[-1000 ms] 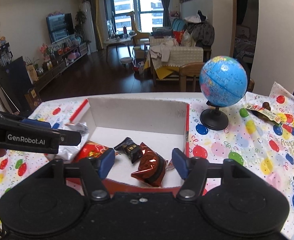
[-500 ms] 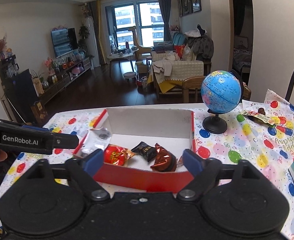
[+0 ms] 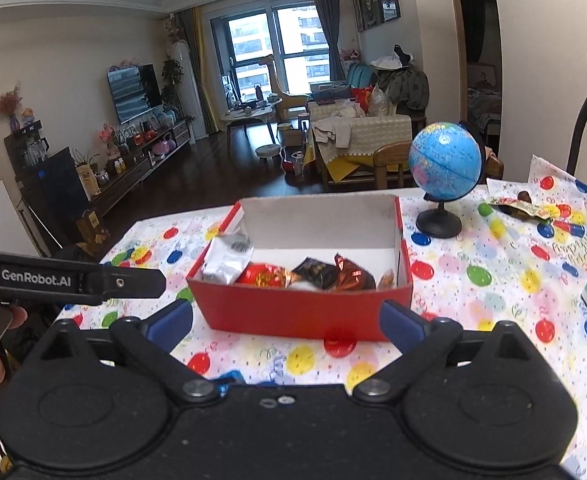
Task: Organize snacks
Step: 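Lift both tools out of the red box toward the remaining snacks, then grasp the blue packet with the left tool while the right tool grasps the round clear-wrapped snack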
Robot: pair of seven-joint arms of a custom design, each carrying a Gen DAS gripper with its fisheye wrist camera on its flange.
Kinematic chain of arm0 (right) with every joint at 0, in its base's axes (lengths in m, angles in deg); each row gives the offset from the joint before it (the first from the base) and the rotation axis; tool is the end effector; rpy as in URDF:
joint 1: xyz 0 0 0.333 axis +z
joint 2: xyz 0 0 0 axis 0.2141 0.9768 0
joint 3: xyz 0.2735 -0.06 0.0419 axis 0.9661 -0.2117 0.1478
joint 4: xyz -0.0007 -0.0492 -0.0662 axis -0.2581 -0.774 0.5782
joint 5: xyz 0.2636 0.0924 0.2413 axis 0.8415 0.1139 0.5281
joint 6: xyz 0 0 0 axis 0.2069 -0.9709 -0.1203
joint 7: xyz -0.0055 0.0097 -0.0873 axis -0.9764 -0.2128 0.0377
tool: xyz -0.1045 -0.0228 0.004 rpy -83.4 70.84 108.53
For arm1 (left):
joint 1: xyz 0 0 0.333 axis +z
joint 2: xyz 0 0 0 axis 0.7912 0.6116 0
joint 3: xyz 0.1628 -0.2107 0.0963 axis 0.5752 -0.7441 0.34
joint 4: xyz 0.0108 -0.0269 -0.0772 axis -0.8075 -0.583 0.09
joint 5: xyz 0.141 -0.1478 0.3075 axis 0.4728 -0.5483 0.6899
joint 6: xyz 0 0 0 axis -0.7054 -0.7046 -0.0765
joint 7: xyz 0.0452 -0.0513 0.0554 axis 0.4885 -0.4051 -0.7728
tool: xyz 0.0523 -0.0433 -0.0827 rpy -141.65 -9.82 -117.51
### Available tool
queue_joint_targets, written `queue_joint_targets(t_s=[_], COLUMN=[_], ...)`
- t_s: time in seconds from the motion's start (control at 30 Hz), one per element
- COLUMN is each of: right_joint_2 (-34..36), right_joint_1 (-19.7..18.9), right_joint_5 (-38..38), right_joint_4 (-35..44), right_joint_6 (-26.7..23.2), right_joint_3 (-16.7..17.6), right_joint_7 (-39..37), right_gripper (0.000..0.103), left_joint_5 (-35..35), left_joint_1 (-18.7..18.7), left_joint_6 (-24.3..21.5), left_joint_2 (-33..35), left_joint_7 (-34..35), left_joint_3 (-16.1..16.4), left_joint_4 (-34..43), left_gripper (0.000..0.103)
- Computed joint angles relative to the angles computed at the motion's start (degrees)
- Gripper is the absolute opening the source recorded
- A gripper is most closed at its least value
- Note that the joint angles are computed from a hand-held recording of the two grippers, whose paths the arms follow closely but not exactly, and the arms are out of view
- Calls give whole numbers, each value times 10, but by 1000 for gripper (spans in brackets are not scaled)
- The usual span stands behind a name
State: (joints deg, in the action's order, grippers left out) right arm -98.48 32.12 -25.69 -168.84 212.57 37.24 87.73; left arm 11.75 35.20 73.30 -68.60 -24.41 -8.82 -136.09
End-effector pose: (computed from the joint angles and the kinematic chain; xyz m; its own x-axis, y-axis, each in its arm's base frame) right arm 0.4590 0.1402 0.5144 0.2667 -0.9507 -0.1582 -0.5743 -0.0250 -0.8183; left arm 0.4936 -0.3212 0.5279 -0.1516 -0.9679 0.2004 -0.7048 -0.0363 -0.7085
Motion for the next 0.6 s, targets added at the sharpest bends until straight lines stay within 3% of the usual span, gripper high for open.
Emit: queue_joint_targets(t_s=[0.3, 0.6], right_joint_2=[-18, -1], right_joint_1=[-40, -67], right_joint_5=[-38, -95], right_joint_4=[-56, -86], right_joint_6=[-3, -7], right_joint_3=[46, 70], right_joint_7=[61, 121], right_gripper=[100, 100], left_joint_5=[-32, -73], left_joint_1=[0, -4], left_joint_6=[20, -11], left_joint_2=[-19, 15], left_joint_7=[15, 49], left_joint_3=[-4, -5], left_joint_4=[-62, -62], left_gripper=[99, 99])
